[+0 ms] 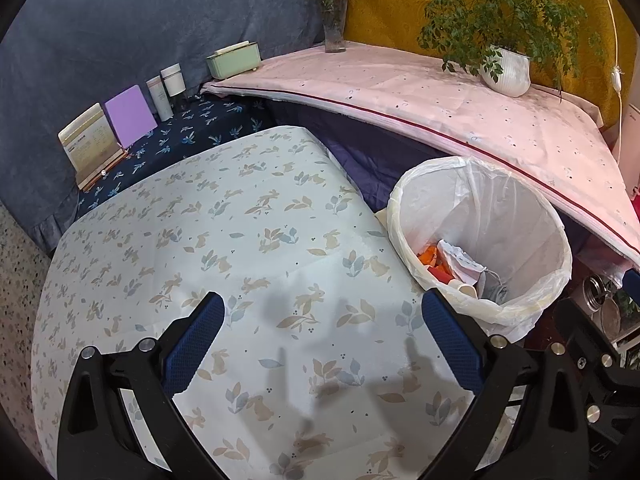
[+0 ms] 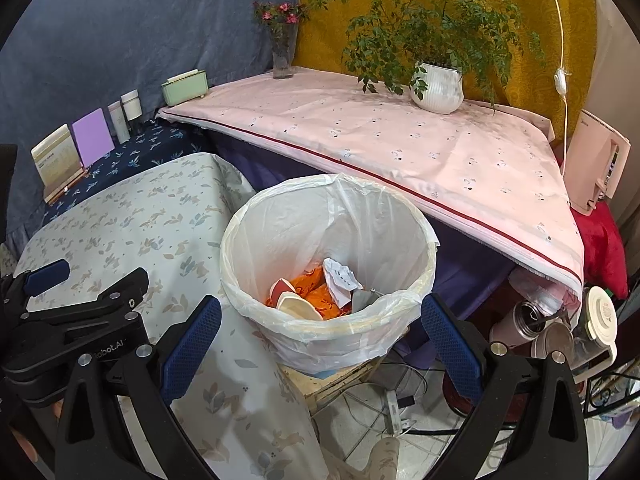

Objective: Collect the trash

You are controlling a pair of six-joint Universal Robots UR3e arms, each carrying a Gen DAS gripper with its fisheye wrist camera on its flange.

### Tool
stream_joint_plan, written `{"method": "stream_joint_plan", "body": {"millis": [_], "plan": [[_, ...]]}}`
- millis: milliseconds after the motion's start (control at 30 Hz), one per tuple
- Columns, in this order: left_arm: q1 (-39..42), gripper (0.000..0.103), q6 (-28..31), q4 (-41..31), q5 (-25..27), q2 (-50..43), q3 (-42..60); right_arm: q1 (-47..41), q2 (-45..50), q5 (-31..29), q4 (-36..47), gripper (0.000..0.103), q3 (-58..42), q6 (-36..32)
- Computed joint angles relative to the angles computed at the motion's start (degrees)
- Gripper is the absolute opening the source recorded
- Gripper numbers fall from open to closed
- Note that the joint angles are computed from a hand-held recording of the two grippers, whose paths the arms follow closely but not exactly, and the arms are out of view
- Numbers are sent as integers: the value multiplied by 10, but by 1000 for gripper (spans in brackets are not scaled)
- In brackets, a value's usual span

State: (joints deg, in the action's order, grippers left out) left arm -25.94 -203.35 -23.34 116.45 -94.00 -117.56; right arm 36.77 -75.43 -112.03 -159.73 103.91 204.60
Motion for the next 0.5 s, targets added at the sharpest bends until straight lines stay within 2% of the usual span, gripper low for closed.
{"method": "stream_joint_plan", "body": {"millis": [500], "plan": [[1, 95, -3, -5, -6, -4, 4, -4, 1, 3, 0, 96, 3, 1]]}}
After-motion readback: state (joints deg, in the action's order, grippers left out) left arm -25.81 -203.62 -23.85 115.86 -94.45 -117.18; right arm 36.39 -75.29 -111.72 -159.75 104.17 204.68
